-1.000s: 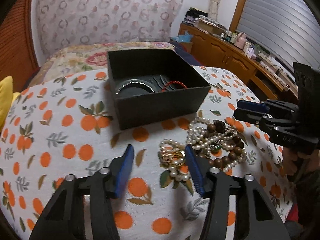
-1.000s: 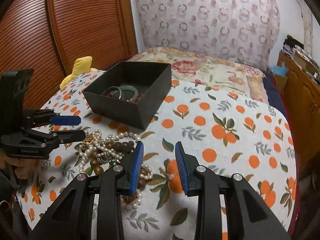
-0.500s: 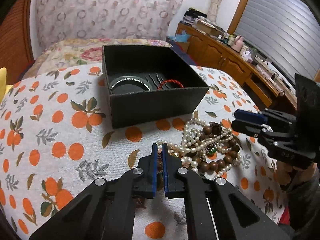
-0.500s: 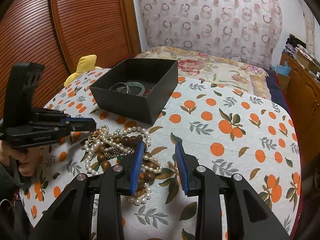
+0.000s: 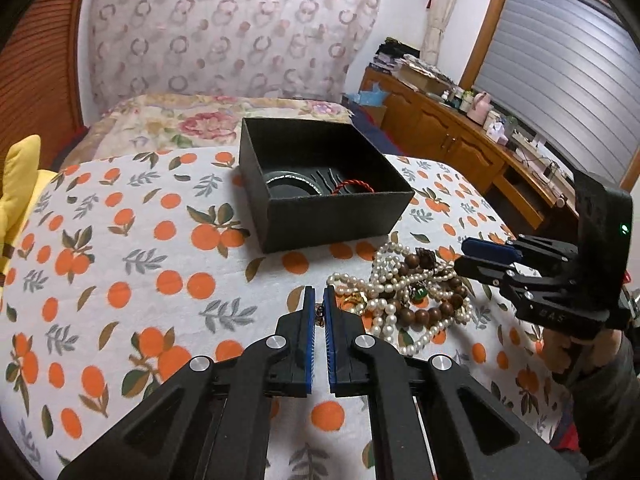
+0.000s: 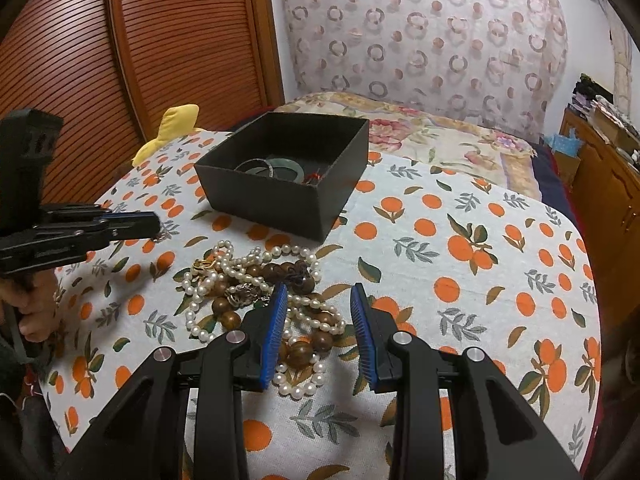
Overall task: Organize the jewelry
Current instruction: 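Grasp the brown wooden bead strand with the right tool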
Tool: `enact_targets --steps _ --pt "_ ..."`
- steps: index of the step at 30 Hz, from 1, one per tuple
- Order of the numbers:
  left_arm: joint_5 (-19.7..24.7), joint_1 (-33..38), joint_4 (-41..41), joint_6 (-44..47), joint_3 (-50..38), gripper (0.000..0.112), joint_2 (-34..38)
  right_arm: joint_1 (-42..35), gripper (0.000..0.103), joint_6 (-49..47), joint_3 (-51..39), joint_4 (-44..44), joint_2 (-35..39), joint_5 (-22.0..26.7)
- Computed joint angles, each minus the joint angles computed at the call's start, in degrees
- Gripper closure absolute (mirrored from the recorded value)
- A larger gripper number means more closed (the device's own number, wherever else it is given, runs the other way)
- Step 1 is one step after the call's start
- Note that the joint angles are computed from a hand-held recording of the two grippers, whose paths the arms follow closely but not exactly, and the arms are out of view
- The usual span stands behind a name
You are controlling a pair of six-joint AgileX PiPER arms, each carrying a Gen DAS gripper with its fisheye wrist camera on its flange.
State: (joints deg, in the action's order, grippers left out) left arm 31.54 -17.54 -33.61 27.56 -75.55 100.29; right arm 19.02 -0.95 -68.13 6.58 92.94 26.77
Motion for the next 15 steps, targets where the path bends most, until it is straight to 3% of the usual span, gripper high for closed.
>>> enact_targets --steps 15 --pt "-2.78 -0.84 -1.59 1.89 5.54 0.108 -4.3 -2.5 0.068 -10.06 -7.91 13.45 8.27 3.88"
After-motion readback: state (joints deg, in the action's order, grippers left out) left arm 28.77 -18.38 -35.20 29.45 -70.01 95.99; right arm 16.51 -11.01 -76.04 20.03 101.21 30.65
